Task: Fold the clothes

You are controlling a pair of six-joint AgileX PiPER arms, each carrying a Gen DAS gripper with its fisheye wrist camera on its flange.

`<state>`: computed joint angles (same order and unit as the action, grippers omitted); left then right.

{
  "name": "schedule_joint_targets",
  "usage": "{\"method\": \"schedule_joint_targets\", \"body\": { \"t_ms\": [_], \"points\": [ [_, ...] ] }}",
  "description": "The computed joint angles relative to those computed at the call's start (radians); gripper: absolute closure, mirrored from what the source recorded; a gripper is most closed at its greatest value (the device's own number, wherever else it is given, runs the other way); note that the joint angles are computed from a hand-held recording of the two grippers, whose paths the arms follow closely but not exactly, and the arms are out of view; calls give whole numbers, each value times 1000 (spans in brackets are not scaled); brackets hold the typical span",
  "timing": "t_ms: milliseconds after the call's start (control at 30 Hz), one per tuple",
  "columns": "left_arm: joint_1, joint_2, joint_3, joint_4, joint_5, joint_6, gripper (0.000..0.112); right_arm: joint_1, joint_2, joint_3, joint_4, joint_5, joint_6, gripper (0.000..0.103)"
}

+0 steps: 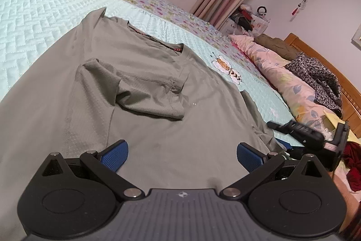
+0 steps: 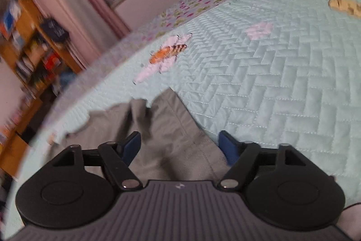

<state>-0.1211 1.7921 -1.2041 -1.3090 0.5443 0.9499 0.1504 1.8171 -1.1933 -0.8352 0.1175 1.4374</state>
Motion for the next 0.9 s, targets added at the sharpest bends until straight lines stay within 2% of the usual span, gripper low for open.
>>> {"method": "schedule_joint_targets", "body": {
  "t_ms": [67, 100, 133, 167, 267, 400, 533, 733, 833, 900],
  "points": [
    [12, 4, -12, 19, 26, -36, 10, 68, 33, -92, 59, 181, -160, 45],
    [19, 7, -19, 27, 40, -53, 10, 90, 48, -130, 78, 243, -204, 47],
    [25, 9, -26, 40, 53, -75, 10, 108, 63, -166, 93, 297, -239, 59],
    [30, 10, -34, 56, 66, -99, 10, 118, 73, -195, 113, 338, -257, 75],
    [36, 10, -50, 97, 88, -153, 10, 139, 90, -254, 150, 423, -286, 89],
    [32, 10, -59, 127, 90, -182, 10, 170, 115, -313, 141, 504, -279, 94],
    [36, 13, -66, 137, 100, -195, 10, 173, 105, -304, 132, 503, -232, 94],
    [46, 23, -84, 151, 127, -218, 10, 131, 8, -209, 140, 367, -76, 94],
    [64, 28, -108, 179, 173, -257, 10, 126, -25, -203, 151, 320, -35, 94],
    [82, 30, -127, 200, 214, -287, 10, 135, -27, -233, 150, 337, -32, 94]
  ]
}}
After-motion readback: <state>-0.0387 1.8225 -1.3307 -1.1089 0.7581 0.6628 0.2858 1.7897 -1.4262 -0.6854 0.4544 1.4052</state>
